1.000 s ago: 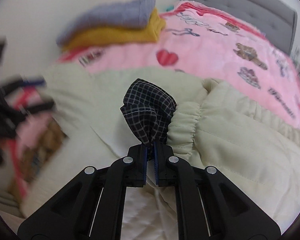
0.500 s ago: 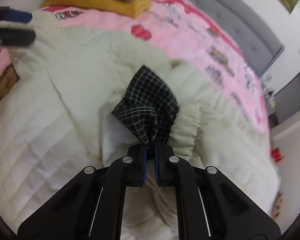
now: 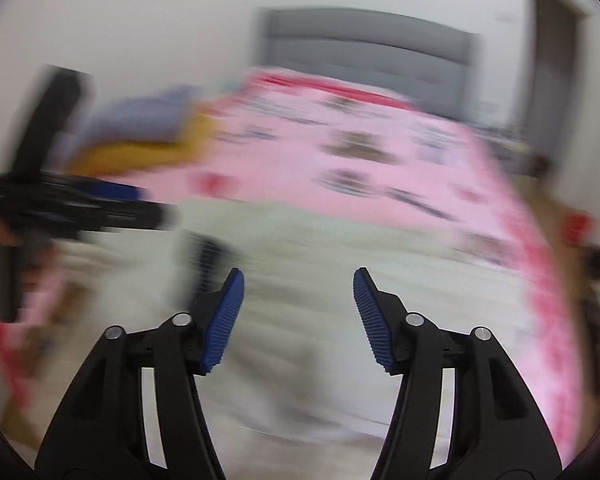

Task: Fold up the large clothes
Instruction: 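Lift the sleeve with the right gripper and lay it across the jacket body, then open the right gripper and withdraw it from the sleeve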

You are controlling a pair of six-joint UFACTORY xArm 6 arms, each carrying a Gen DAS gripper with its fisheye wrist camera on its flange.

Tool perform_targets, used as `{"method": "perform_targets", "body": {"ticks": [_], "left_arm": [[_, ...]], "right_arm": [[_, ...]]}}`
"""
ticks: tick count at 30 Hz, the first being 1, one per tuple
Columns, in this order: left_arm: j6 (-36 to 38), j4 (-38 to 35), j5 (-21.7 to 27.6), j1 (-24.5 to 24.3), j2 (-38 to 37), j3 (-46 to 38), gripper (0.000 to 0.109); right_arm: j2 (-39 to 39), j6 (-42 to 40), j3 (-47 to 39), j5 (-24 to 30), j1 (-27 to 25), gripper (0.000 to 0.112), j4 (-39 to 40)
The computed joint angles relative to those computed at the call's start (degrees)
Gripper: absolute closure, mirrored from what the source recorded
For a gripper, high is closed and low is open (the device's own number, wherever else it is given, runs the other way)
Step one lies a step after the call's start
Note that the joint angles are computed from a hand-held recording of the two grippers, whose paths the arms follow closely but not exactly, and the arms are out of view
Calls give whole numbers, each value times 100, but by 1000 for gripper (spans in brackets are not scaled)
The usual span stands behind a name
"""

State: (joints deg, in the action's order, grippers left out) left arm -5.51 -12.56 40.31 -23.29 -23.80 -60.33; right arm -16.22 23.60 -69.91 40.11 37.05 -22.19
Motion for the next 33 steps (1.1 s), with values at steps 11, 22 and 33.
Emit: {"method": "perform_targets", "body": {"ticks": [11,22,33], "left_arm": [[-375,240,-7,-1075,1757,-797,16],[-791,879,-381,-1198,1869,-563,11],[-1259,1207,-472,-1243,1869,-542,11]], "right_arm": [[-33,-92,572,2072,-1044,84,-438],[-385,-15,902,1150,-1290,71,-251],[896,-2122,-310,-85,-2397,91,1767]]}}
